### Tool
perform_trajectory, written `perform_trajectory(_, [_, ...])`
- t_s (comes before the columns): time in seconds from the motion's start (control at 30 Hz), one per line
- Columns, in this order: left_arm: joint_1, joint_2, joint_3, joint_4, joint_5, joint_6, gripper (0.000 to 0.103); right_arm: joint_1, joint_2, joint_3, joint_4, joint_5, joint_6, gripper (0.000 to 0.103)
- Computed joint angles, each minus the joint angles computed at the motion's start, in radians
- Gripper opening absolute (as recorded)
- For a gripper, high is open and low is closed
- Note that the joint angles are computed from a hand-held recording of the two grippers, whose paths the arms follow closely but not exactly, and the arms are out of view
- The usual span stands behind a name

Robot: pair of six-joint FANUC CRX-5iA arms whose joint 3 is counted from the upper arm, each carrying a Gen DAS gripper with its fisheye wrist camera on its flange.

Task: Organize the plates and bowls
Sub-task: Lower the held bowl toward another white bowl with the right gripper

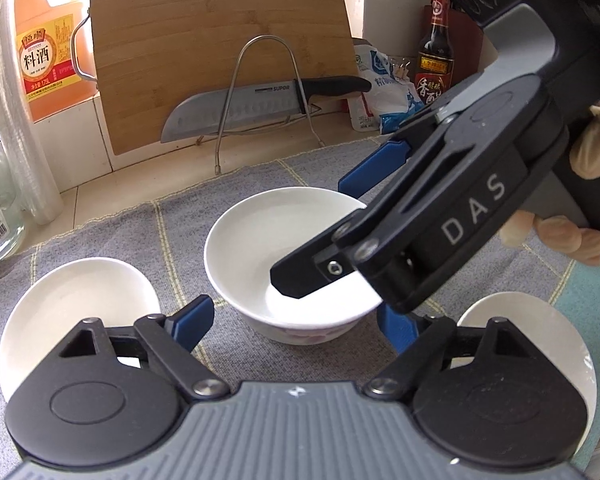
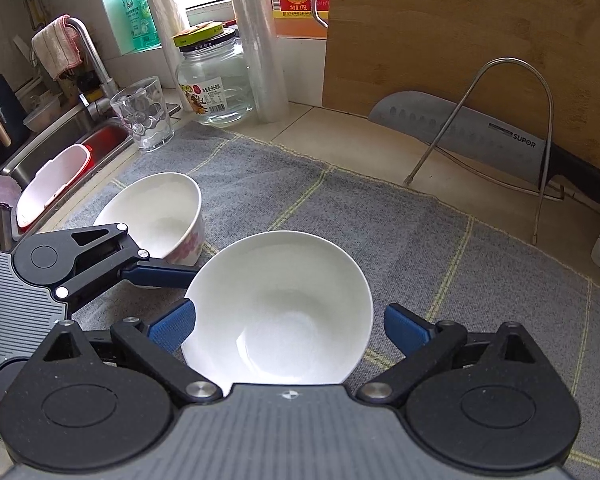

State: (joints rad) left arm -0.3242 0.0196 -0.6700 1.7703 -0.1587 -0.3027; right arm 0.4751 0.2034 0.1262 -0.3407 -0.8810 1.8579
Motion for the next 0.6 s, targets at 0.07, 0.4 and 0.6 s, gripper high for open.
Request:
perform_trajectory(0.07, [0.013,0.002,0.001,-0.034,-0.014,0.024,0.088,-0.005,0.008,0.01,-0.009,-0.007,0.002,0.101])
perform_trajectory(0.4, [0.008,0.002,0.001,0.001,-0.023,-0.03,0.085,-0.023,0.03,0.043,-0.053,-0.041,0.023,0.091])
perform_trajectory(0.6, [-0.006,0.002,0.0,0.047,-0.012,-0.064,0.085,-0.029,0.032,0.049,-0.065,-0.047,0.02,0.091])
